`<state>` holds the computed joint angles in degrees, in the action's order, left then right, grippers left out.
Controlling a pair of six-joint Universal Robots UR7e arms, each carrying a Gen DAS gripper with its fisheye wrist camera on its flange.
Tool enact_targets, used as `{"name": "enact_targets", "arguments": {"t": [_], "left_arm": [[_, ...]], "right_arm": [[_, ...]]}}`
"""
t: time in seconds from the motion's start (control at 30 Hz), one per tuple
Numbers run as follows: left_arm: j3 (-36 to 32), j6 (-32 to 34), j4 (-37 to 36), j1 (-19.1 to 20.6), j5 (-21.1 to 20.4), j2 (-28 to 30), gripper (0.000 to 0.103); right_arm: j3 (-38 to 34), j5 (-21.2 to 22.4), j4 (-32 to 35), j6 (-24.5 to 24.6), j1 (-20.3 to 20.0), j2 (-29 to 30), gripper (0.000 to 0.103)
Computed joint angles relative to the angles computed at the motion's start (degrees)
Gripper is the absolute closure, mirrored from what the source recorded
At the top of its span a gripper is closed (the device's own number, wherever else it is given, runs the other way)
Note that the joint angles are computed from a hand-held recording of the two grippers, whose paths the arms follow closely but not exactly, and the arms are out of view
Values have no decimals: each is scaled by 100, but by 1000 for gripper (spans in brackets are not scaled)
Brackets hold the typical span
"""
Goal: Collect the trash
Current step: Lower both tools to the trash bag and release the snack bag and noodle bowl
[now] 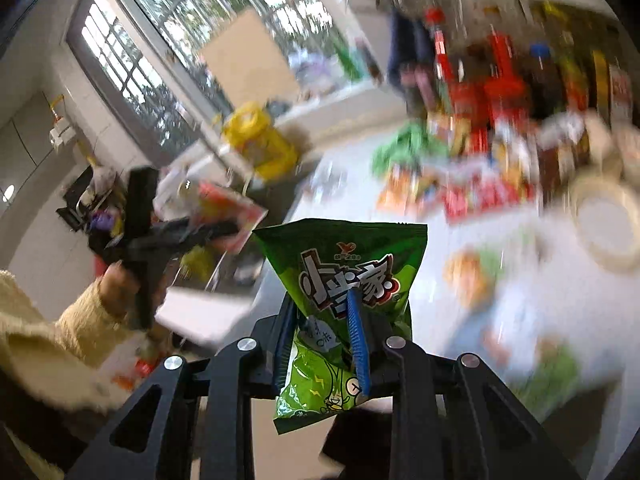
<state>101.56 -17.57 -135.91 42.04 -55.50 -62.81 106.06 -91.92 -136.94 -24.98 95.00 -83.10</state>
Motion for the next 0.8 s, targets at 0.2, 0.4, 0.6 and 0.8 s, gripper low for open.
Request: {"name": "enact_targets", "arguments": {"t": [0.2, 0.4, 0.6, 0.8], "left_arm": [[1597, -1607, 94, -459, -874, -136, 18], [2048, -1975, -473, -75, -855, 1060, 17], [1745, -2061, -391, 78, -641, 1674, 12], [1578, -2342, -56, 28, -645, 1431, 8]], "right_arm": [[966, -431, 660, 186, -465, -697, 81], [1550, -948, 91, -70, -1112, -439, 86], [1650, -1180, -165, -110, -1043, -515, 20], [1524, -1065, -144, -68, -908, -586, 11]]}}
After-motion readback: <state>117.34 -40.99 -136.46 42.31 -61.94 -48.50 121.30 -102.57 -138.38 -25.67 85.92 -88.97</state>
